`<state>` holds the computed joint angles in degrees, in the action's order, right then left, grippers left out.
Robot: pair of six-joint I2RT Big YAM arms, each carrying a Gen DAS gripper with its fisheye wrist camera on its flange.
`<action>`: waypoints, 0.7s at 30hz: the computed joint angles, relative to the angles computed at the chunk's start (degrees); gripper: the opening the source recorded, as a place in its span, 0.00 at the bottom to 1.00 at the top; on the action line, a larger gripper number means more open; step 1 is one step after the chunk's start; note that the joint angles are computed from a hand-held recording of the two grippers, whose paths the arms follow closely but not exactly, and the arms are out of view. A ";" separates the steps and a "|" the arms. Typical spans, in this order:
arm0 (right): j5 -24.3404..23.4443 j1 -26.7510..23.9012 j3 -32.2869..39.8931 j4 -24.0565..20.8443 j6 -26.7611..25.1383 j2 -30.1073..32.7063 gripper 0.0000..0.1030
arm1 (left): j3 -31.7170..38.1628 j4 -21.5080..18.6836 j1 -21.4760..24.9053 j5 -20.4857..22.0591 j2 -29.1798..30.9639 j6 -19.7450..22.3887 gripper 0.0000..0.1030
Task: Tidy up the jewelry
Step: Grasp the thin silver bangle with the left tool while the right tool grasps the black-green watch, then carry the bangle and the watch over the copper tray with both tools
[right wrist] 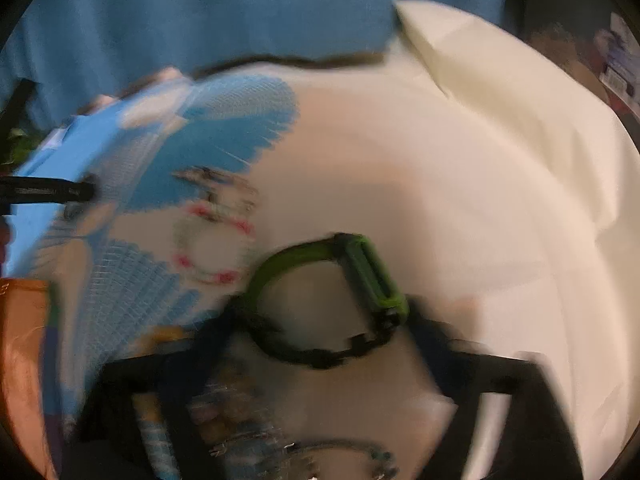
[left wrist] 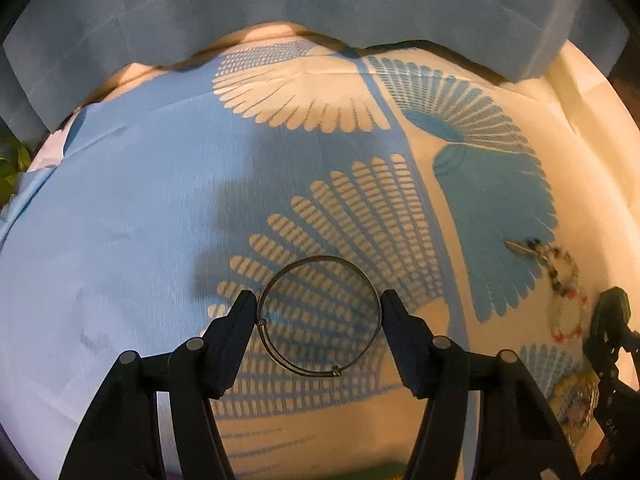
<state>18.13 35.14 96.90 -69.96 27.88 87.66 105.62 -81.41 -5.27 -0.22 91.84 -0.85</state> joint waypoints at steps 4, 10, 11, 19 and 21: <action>1.28 1.14 -0.05 0.01 0.02 -1.07 0.51 | -1.31 0.95 0.43 1.50 -3.26 -0.14 0.57; 3.52 3.15 0.12 -1.60 2.54 -5.07 0.41 | -2.98 1.23 1.29 4.08 -10.55 -1.23 0.57; 3.60 3.65 0.25 -2.06 3.04 -5.74 0.41 | -3.45 0.87 1.44 4.39 -12.32 -0.77 0.57; 10.76 12.56 1.00 -6.58 8.27 -11.35 0.37 | -9.10 -1.95 2.95 5.21 -27.00 0.69 0.57; 11.97 15.50 1.39 -8.05 10.84 -12.69 0.37 | -10.16 -3.20 3.72 5.72 -30.07 0.82 0.57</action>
